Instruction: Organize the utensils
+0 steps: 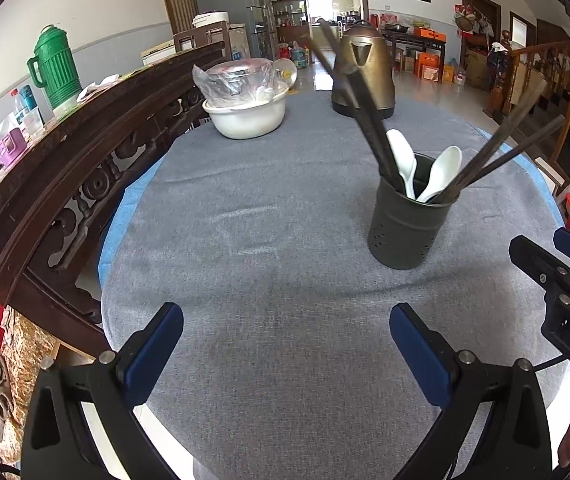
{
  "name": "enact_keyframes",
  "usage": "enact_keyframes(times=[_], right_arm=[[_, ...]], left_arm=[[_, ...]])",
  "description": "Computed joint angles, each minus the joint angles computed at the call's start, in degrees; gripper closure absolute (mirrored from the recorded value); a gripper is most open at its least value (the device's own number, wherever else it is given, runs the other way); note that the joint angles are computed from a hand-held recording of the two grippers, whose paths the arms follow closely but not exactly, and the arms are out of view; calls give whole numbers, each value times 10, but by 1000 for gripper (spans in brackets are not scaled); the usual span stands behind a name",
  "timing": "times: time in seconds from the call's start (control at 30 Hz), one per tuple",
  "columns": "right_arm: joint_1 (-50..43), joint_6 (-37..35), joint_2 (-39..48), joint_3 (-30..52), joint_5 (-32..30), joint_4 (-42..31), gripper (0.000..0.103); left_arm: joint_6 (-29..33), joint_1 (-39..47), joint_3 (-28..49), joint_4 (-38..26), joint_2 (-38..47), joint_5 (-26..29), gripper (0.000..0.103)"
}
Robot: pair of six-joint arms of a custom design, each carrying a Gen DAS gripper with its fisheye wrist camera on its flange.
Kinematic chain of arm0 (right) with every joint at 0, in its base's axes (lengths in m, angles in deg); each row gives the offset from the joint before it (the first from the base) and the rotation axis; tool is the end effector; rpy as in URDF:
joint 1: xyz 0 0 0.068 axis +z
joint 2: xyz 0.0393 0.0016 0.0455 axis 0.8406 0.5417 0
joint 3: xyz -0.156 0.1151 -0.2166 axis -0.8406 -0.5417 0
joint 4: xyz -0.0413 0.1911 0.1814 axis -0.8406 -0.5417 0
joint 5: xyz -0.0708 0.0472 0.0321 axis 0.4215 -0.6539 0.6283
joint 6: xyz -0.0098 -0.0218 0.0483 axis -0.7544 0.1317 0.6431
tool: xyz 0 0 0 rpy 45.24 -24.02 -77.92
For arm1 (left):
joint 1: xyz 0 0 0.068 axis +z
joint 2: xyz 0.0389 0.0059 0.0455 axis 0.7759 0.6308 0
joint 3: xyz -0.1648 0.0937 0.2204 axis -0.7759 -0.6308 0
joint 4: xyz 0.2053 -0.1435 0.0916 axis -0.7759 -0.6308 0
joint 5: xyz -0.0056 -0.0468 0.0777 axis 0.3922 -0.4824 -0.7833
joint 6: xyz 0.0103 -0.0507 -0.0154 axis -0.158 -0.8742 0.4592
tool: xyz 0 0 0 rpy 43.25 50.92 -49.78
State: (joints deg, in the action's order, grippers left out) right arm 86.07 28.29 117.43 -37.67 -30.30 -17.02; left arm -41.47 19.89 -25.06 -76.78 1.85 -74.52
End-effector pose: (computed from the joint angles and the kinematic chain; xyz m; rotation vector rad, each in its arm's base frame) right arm 0.2056 0.1105 0.2118 -0.4428 2.2904 0.2196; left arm 0.1386 -0.0611 0.2176 -0.3593 2.4394 0.2596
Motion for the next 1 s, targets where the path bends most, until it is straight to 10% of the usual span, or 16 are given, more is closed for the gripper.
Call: enact_keyframes(times=[0.6, 1.0], right_arm=[[82, 33, -50, 8, 55, -31, 31], [81, 35, -142, -14, 31, -77, 31]], left_arm=[[41, 92, 14, -77, -145, -17, 1], [-113, -39, 74, -208, -136, -124, 1]])
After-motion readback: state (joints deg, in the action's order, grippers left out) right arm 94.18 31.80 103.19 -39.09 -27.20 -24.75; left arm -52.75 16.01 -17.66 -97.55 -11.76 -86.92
